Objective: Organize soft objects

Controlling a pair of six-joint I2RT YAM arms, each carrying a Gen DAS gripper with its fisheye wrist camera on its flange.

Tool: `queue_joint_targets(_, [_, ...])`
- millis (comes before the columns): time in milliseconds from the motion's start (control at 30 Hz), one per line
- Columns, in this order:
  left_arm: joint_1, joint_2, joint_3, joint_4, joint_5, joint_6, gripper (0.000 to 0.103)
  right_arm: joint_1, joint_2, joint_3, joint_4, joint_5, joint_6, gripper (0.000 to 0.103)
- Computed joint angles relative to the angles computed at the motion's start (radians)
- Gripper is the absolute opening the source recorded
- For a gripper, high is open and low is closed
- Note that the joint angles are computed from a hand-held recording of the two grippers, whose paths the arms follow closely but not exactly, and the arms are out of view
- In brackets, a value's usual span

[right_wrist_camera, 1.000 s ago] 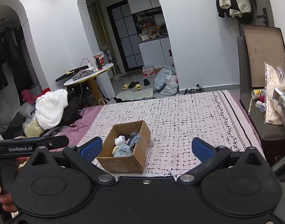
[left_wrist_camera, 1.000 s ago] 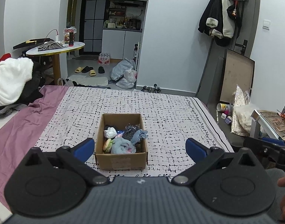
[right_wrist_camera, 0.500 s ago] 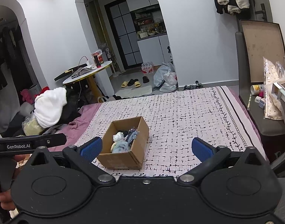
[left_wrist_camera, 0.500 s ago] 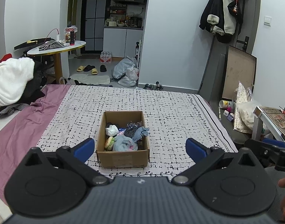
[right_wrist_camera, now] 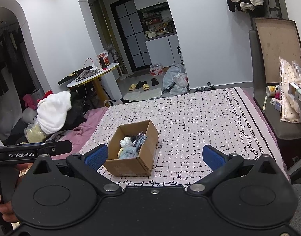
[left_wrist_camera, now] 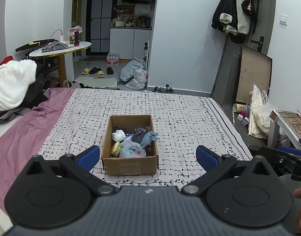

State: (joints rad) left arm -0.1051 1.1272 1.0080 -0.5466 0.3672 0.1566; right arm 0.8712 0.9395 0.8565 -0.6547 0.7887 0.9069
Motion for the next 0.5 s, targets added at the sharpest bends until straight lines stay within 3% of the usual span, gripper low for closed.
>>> queue_joint_targets(500, [0.015,0.010,-0.003,0.004,0.002,-0.002,0.103,0.004,0.016,0.003,0.000,0.001,0.008,0.103])
